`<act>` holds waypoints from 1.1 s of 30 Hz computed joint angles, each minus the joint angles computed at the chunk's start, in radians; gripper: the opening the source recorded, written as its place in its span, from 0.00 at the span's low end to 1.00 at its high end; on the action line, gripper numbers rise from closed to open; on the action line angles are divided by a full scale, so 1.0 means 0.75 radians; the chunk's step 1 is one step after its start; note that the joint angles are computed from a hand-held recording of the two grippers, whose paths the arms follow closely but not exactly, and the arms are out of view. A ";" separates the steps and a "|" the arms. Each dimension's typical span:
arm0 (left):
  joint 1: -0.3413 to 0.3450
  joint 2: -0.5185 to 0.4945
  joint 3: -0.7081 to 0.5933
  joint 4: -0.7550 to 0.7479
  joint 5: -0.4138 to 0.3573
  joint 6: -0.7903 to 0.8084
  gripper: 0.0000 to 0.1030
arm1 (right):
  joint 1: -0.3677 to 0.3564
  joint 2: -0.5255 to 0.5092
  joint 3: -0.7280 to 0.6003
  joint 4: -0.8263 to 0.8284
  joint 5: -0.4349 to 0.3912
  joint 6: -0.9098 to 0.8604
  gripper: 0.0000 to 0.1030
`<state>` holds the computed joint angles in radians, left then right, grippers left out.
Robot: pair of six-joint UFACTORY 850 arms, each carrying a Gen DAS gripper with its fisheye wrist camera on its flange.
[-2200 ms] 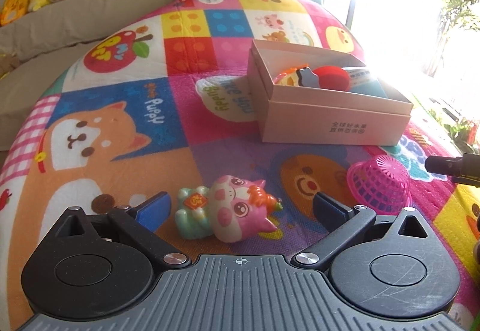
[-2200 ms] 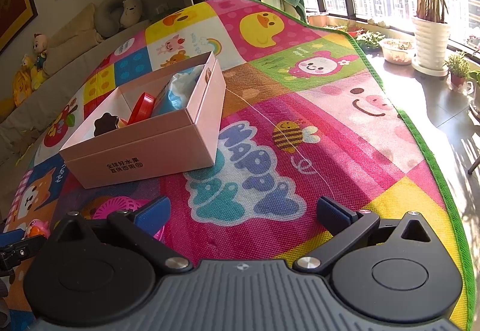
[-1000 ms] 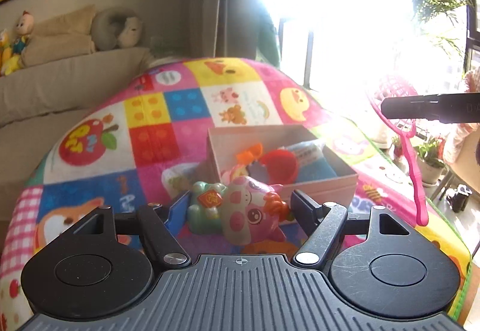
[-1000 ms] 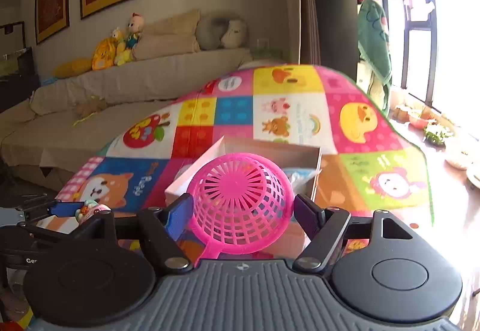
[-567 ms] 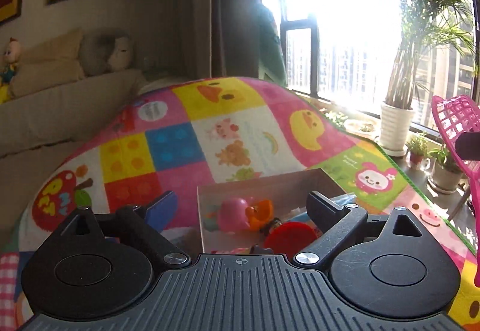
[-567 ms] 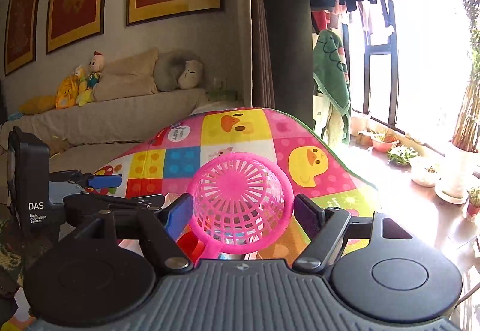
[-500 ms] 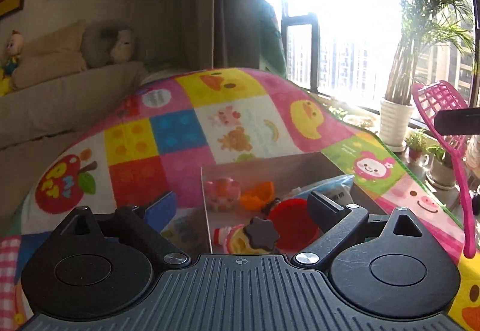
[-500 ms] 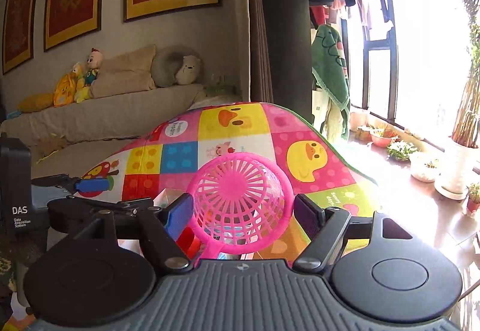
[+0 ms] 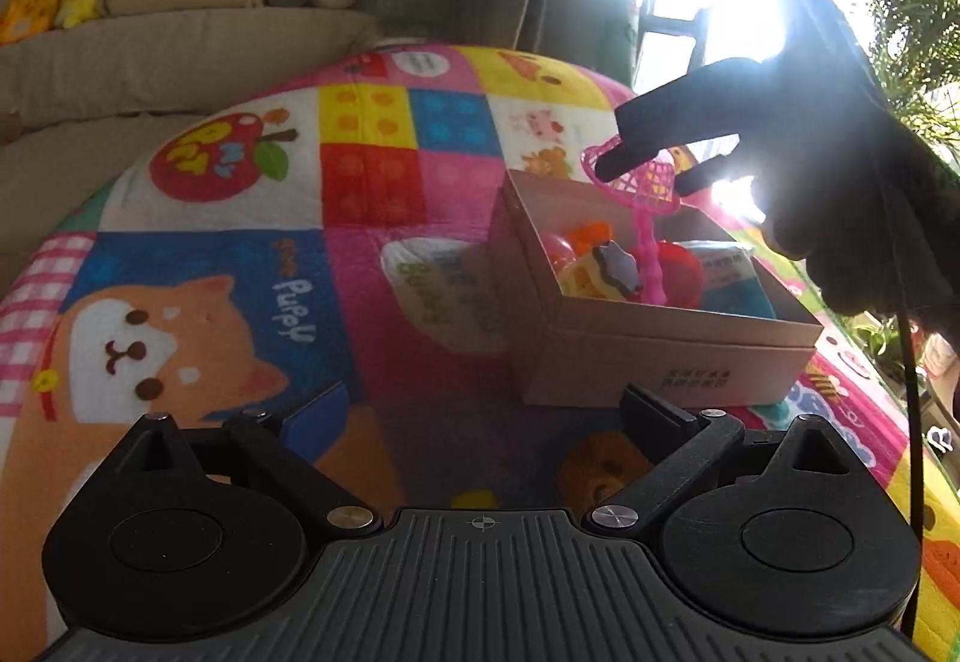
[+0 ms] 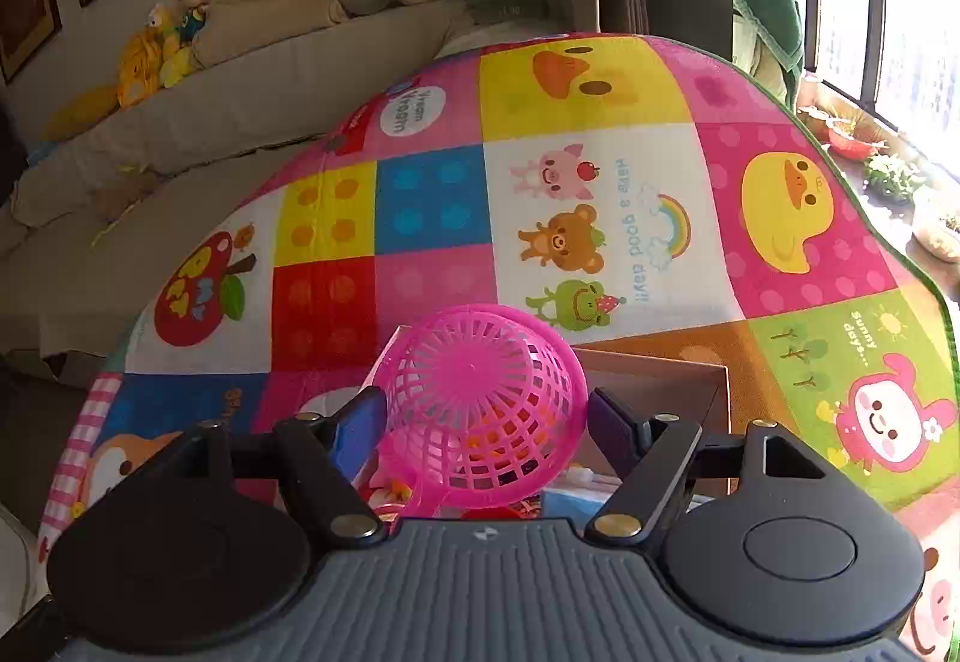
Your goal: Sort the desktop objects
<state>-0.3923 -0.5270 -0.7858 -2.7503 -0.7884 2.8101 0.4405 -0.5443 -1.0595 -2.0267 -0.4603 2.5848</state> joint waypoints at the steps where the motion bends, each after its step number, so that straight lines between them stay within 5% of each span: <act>1: 0.005 -0.003 0.006 0.006 -0.013 -0.007 0.97 | 0.001 -0.034 -0.038 0.113 0.003 -0.133 0.72; 4: 0.014 -0.013 0.006 0.021 -0.028 -0.023 0.97 | 0.011 -0.098 -0.095 0.365 -0.037 -0.441 0.72; 7: 0.016 -0.024 -0.001 0.043 -0.027 -0.043 0.98 | 0.002 -0.081 -0.057 0.361 -0.003 -0.490 0.72; 11: -0.014 -0.024 0.008 -0.066 0.000 0.077 0.99 | 0.005 0.009 0.058 0.178 0.000 -0.276 0.79; 17: -0.052 -0.012 0.033 -0.168 0.029 0.192 1.00 | 0.127 0.246 0.383 -0.120 -0.297 0.250 1.00; 21: -0.082 -0.009 0.042 -0.223 0.076 0.225 1.00 | 0.259 0.325 0.556 -0.102 -0.432 0.411 1.00; 26: -0.122 0.008 0.063 -0.306 0.133 0.256 1.00 | 0.401 0.243 0.620 0.000 -0.422 0.500 1.00; 33: -0.182 0.003 0.049 -0.467 0.216 0.433 1.00 | 0.421 0.083 0.571 -0.072 -0.363 0.688 1.00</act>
<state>-0.5289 -0.5250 -0.7491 -3.1004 -0.6260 3.1353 0.7564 -0.4818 -0.6315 -2.0810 -0.7323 3.1008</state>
